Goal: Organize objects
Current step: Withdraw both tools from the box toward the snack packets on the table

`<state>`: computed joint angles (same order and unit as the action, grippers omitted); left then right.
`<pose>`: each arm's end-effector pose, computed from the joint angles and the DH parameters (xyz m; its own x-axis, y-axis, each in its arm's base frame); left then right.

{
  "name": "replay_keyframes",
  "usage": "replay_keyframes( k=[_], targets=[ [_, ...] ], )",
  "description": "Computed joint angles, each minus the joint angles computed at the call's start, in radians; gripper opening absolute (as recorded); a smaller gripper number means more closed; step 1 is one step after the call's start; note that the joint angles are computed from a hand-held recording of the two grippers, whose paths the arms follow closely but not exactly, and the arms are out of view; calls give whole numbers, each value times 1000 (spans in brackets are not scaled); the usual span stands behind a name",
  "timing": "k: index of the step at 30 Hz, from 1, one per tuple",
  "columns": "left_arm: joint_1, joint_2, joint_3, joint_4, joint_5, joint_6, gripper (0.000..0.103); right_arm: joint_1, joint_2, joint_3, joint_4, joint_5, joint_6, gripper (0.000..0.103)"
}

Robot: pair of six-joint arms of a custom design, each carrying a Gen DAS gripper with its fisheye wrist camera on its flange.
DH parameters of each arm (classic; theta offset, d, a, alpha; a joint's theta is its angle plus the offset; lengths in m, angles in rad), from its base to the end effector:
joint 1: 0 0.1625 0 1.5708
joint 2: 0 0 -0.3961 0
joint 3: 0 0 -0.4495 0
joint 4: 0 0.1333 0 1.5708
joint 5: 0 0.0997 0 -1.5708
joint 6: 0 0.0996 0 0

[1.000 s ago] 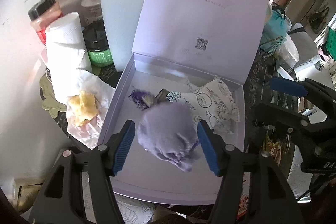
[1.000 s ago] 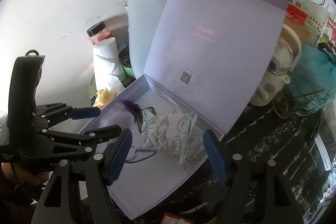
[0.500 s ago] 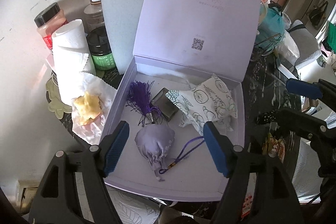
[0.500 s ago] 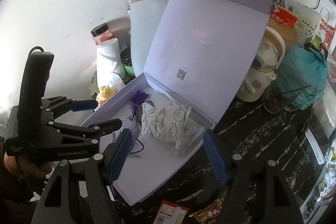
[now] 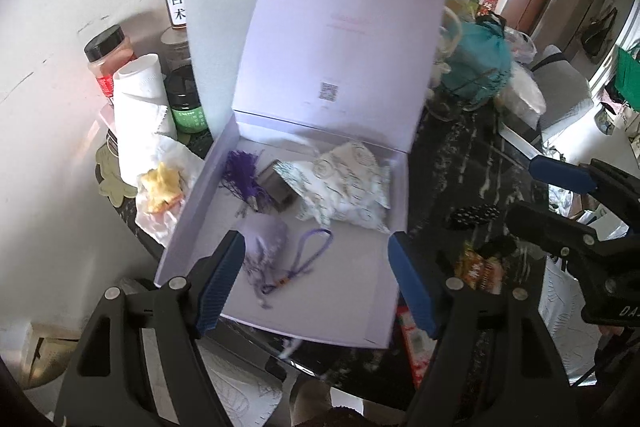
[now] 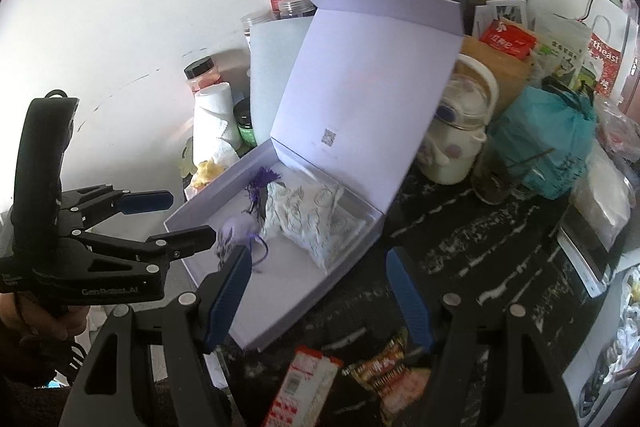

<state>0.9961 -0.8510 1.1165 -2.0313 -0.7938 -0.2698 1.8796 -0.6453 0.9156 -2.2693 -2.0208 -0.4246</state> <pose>-0.2679 -0.7873 0.2920 -0.7901 0.0442 -0.6113 0.3348 0.8666 -0.3701 0.3524 -0.8087 0.2405 -0.7178 -0.4496 0.5316 -0.6279 0.7479 -0.2154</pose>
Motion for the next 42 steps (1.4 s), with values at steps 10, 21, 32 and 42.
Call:
replay_keyframes(
  k=[10, 21, 32, 42],
  targets=[
    [-71, -23, 104, -9, -23, -96, 73, -23, -180, 217, -47, -15, -15, 71],
    [-129, -11, 178, -24, -63, -173, 73, -65, -323, 380, -60, -19, -20, 71],
    [-149, 4, 238, -25, -86, -266, 73, -118, -403, 472, -31, 11, -36, 71],
    [-141, 31, 281, -5, -106, -362, 73, -170, -426, 515, 3, 35, -57, 71]
  ],
)
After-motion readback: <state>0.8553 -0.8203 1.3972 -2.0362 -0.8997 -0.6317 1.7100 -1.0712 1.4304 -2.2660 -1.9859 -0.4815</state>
